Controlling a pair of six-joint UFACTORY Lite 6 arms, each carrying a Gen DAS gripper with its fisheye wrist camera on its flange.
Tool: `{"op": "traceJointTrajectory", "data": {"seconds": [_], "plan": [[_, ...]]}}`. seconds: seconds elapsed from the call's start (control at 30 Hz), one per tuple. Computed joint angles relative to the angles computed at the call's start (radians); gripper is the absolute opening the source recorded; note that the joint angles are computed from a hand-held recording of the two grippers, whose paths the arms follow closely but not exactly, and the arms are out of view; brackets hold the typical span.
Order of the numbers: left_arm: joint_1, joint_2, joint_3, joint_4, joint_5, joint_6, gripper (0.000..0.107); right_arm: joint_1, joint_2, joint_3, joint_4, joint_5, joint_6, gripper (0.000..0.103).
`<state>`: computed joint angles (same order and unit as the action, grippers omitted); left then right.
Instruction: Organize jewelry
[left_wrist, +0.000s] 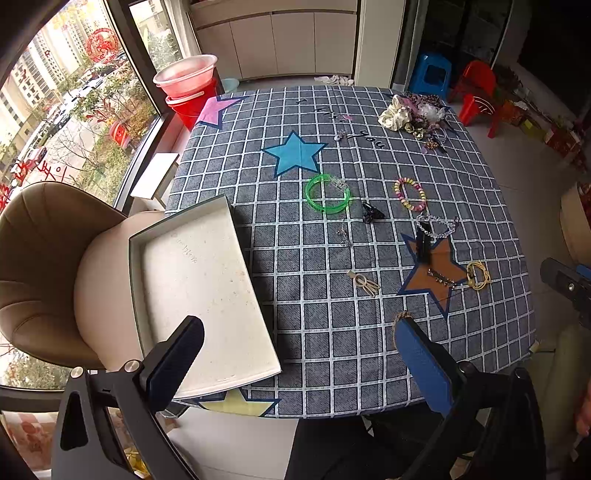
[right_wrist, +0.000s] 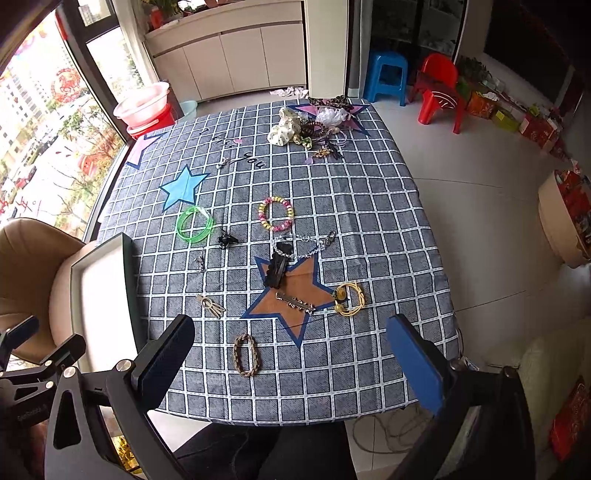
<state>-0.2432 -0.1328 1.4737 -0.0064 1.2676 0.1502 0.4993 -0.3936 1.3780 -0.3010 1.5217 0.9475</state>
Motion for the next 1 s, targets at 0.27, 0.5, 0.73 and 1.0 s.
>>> {"op": "traceJointTrajectory", "data": {"seconds": [0.27, 0.5, 0.73, 1.0], "plan": [[-0.045, 0.158, -0.047, -0.004, -0.101, -0.073, 0.103, -0.374, -0.131, -0.27, 0.221, -0.217, -0.269, 0.103], [-0.058, 0.455, 0.121, -0.016, -0.208, -0.191, 0.103, -0.538, 0.022, -0.362, 0.287, -0.368, -0.502, 0.103], [-0.067, 0.786, 0.429, 0.002, -0.281, -0.289, 0.103, -0.619, 0.365, -0.244, 0.321, -0.58, -0.651, 0.103], [-0.058, 1.191, 0.884, 0.039, -0.19, -0.34, 0.092, -0.643, 0.741, -0.028, 0.297, -0.741, -0.732, 0.103]]}}
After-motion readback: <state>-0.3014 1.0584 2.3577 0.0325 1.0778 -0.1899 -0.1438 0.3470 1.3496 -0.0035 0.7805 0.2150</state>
